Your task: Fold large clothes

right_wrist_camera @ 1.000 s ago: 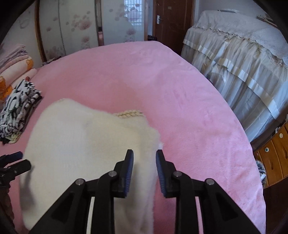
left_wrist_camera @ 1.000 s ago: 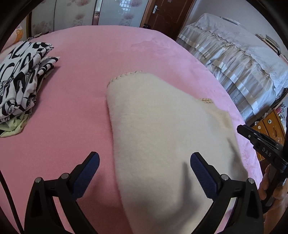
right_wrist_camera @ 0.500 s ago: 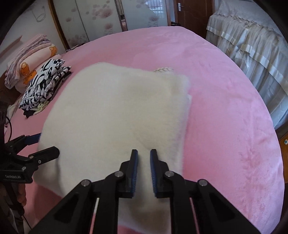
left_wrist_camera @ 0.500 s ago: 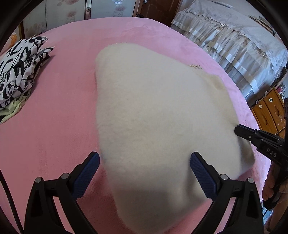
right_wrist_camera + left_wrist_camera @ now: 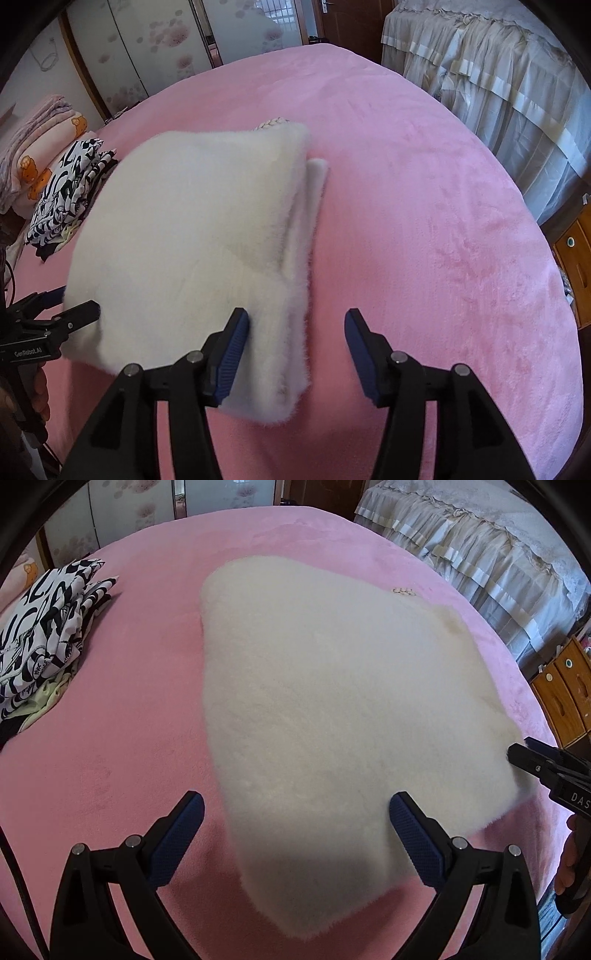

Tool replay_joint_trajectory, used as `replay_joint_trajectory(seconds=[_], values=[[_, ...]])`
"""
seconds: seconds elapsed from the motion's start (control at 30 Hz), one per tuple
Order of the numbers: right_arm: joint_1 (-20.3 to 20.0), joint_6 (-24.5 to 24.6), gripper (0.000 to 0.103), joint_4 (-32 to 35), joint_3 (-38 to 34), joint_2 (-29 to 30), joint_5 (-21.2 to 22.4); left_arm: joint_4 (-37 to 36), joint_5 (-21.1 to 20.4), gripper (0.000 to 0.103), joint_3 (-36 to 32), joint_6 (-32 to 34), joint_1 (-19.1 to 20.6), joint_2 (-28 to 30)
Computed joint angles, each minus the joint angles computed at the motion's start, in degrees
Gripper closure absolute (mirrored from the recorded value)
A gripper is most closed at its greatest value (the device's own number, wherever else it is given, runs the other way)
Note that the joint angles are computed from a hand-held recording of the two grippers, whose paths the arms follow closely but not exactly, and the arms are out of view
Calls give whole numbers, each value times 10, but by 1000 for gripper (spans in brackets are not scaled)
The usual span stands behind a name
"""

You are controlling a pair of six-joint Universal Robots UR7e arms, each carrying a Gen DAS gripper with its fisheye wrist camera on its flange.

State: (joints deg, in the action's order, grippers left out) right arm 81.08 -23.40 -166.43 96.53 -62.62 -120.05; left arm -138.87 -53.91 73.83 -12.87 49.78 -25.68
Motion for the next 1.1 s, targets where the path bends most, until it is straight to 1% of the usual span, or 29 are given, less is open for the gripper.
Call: replay_joint_trajectory(seconds=[0.03, 0.13, 0.2, 0.23, 0.3, 0.37, 0.43, 0.5, 0.57, 0.6, 0.63, 0.7, 0.83, 0.93, 1.0, 1.03, 1.1], values=[[2, 1, 33, -3, 6, -2, -7, -8, 1, 3, 7, 5, -2, -4], [10, -2, 30, -15, 23, -7, -28, -33, -13, 3, 38, 18, -8, -24], [12, 2, 30, -12, 35, -17, -28, -37, -38, 3, 55, 25, -6, -40], [12, 2, 29, -11, 40, -22, -24, -26, -48, 3, 56, 24, -4, -46], [13, -6, 29, -11, 51, -34, -15, 2, -56, 3, 56, 1, -2, -57], [17, -13, 29, -12, 56, -42, -14, 20, -71, 3, 51, -13, 2, -67], [21, -17, 29, 1, 54, -47, -23, 43, -76, 3, 44, -19, 4, -74], [23, -16, 29, 32, 47, -57, -12, 69, -87, 3, 31, -19, 7, -78], [24, -6, 27, 61, 37, -65, 3, 104, -116, 3, 9, -20, 14, -78], [24, 0, 23, 77, 29, -68, 10, 118, -130, 3, -3, -21, 17, -77], [24, 4, 21, 87, 23, -70, 16, 125, -137, 3, -11, -23, 19, -75], [23, 20, 21, 117, 0, -68, 24, 133, -150, 3, -31, -21, 24, -69], [16, 46, 20, 177, -55, -43, 32, 139, -185, 3, -69, -34, 38, -46], [9, 54, 20, 224, -94, -18, 36, 145, -230, 3, -101, -44, 55, -21], [-1, 63, 20, 257, -116, -7, 58, 151, -238, 3, -117, -53, 62, -6], [-8, 70, 20, 279, -130, -1, 80, 151, -240, 3, -122, -55, 66, -1], [-20, 84, 20, 301, -151, 12, 105, 143, -242, 2, -126, -57, 71, 7]])
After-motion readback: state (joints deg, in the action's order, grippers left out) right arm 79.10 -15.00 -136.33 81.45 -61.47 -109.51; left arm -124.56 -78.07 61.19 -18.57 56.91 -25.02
